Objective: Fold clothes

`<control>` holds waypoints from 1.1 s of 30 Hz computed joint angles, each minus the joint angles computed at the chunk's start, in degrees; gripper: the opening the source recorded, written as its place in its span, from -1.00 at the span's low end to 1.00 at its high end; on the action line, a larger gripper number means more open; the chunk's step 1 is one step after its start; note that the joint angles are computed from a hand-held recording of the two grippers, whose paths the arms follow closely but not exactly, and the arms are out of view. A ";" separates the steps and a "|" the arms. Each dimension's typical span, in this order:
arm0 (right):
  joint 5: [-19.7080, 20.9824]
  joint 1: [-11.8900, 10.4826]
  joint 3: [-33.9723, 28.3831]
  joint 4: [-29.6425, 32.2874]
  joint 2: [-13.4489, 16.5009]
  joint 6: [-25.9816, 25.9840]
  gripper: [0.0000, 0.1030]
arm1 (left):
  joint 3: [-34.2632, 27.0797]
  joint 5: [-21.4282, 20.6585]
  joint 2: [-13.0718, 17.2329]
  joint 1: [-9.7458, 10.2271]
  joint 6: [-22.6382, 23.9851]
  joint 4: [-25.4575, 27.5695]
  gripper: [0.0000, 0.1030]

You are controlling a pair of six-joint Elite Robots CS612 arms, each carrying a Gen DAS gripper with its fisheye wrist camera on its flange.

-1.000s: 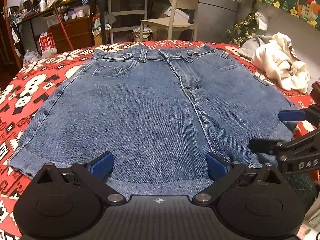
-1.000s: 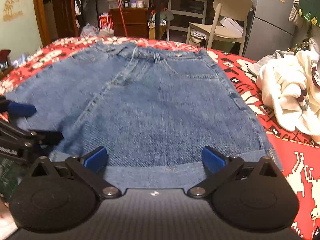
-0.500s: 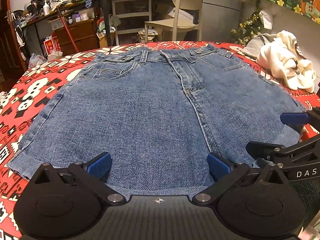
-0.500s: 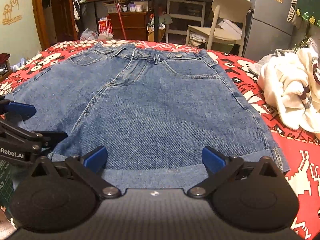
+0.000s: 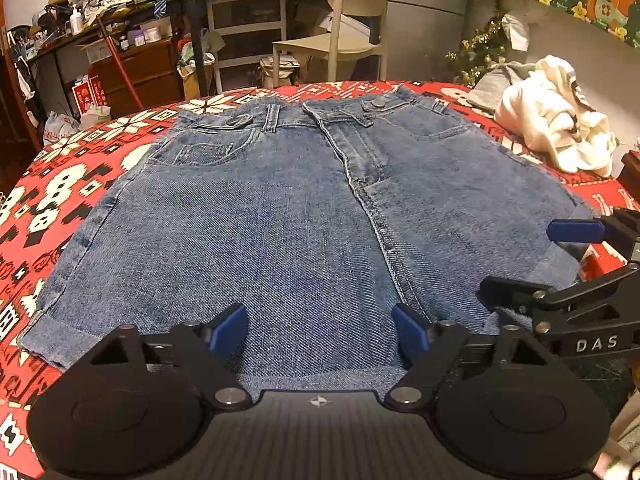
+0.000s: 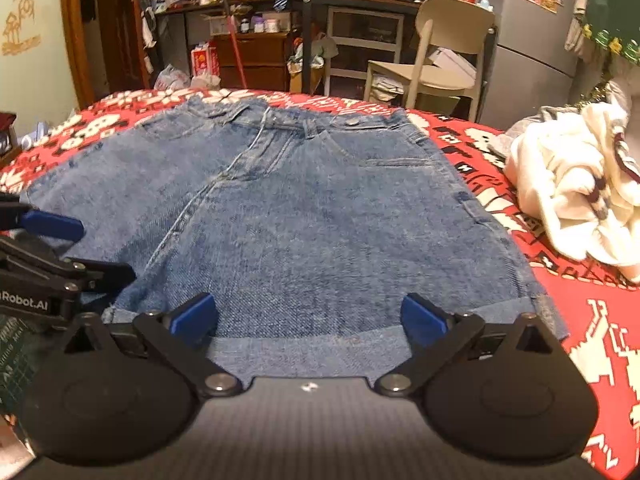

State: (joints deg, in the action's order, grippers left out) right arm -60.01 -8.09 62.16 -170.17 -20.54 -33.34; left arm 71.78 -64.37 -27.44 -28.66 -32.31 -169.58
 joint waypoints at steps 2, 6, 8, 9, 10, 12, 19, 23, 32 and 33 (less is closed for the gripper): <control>0.27 -0.30 0.56 -0.90 -0.43 0.76 0.85 | 0.38 -0.39 -0.30 -0.04 0.27 -0.62 0.31; 0.48 -1.09 1.57 -2.00 -1.35 1.51 0.77 | 0.86 0.74 -0.63 -0.74 4.55 -2.75 -0.02; 0.51 -1.56 1.88 -2.00 -1.77 1.90 0.71 | 1.05 1.64 -0.66 -1.28 7.60 -4.45 -0.10; 0.52 -1.80 2.05 -2.03 -1.97 2.16 0.69 | 1.09 1.39 -0.70 -1.44 8.79 -5.22 -0.14; 0.50 -2.04 2.23 -2.14 -2.14 2.56 0.65 | 1.11 0.99 -0.75 -1.58 9.90 -5.92 -0.16; 0.48 -2.56 2.58 -2.40 -2.47 3.42 0.61 | 1.05 -0.50 -0.77 -1.78 12.22 -7.25 -0.27; 0.71 -4.85 3.75 -3.33 -2.98 7.92 0.46 | -0.41 -3.69 -0.15 -2.58 18.64 -7.69 -0.27; -0.08 -5.63 4.02 -3.56 -2.77 9.14 0.34 | -1.54 -4.34 0.27 -2.92 20.18 -6.71 -0.05; 0.11 -7.25 3.28 -2.44 -1.87 11.59 0.11 | -5.69 -7.65 1.99 -3.20 28.28 -4.06 0.38; 0.12 -7.33 3.03 -2.26 -1.69 11.72 0.10 | -6.37 -8.37 2.30 -3.12 28.83 -3.56 0.38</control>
